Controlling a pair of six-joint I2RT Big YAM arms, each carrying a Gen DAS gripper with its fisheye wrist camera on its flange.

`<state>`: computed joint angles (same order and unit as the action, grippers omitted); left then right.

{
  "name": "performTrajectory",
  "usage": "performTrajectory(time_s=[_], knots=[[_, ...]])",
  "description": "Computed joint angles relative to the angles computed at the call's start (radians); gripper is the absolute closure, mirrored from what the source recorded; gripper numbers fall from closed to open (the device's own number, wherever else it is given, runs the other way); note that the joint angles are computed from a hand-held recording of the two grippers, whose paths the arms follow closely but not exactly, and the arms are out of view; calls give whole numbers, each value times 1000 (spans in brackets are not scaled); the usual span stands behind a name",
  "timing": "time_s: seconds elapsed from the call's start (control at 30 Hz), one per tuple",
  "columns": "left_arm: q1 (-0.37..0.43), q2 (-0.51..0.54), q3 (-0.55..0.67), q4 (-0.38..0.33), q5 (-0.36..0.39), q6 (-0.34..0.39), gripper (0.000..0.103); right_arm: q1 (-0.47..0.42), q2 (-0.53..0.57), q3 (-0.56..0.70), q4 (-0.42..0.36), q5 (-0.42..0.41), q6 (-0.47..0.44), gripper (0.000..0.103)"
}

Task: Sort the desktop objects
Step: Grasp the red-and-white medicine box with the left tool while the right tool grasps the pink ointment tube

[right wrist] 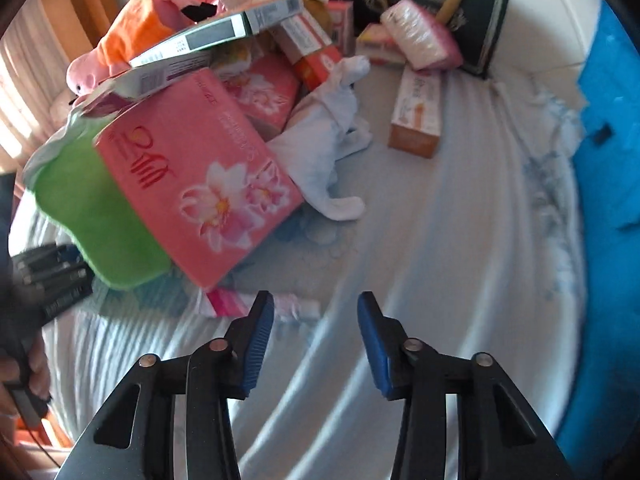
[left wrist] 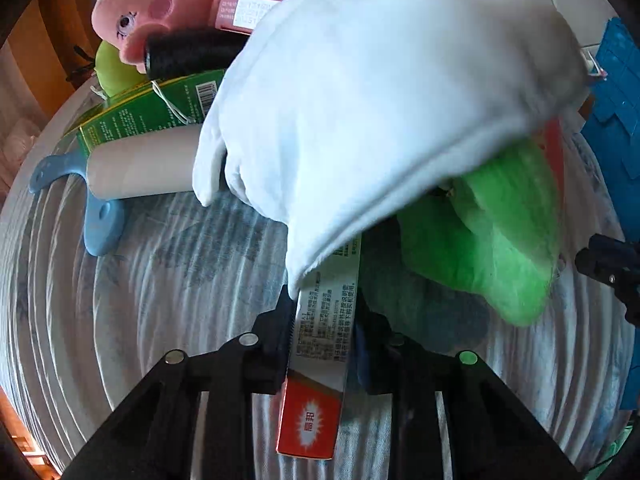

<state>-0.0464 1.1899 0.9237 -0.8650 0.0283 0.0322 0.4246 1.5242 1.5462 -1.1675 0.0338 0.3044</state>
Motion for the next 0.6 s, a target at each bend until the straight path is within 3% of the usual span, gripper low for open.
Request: performTrajectory(time_s=[0.13, 0.2, 0.37, 0.5, 0.6], knots=[[11, -66, -46, -35, -15, 12, 77, -8, 57, 34, 5, -37, -21, 60], [29, -103, -69, -65, -8, 30, 77, -10, 84, 49, -28, -71, -19, 60], [62, -205, -134, -114, 12, 59, 77, 10, 41, -5, -70, -195, -12, 59], [64, -259, -163, -146, 25, 51, 77, 66, -8, -53, -100, -210, -49, 56], [71, -298, -178, -179, 56, 56, 78, 92, -29, -63, -83, -161, -61, 50]])
